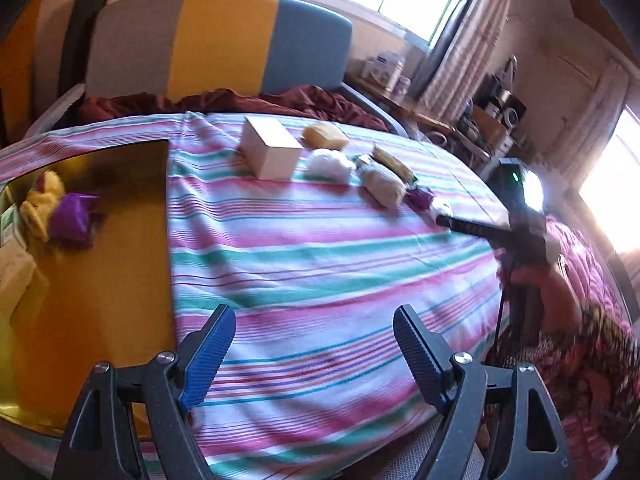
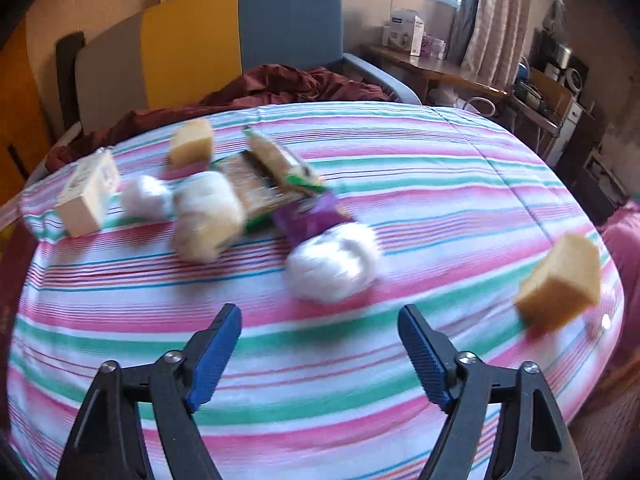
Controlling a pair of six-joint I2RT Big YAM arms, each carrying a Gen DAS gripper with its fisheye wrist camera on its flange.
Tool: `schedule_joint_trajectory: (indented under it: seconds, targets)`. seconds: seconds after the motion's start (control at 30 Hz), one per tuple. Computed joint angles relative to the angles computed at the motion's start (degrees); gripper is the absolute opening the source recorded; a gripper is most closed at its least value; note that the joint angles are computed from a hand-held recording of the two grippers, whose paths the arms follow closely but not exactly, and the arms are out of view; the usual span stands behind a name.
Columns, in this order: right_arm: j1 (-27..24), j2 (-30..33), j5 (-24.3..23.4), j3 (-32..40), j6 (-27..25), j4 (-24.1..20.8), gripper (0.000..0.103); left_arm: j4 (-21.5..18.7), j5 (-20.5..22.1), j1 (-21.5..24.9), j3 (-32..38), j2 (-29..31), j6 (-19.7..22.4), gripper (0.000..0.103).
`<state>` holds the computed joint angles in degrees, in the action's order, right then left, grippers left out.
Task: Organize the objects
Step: 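Grasp the white plastic-wrapped ball with the right gripper, then grasp the beige knitted sock with the left gripper while the right gripper holds the wrapped ball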
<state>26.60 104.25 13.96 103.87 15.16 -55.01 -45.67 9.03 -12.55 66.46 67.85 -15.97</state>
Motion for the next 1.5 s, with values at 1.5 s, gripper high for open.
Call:
schedule_joint_trajectory:
  seconds: [1.5]
  targets:
    - [-6.2, 8.0, -10.0, 12.7, -0.1, -14.7, 0.066, -14.3, -0.4, -7.6, 51.5, 45.6, -14.7, 0.083]
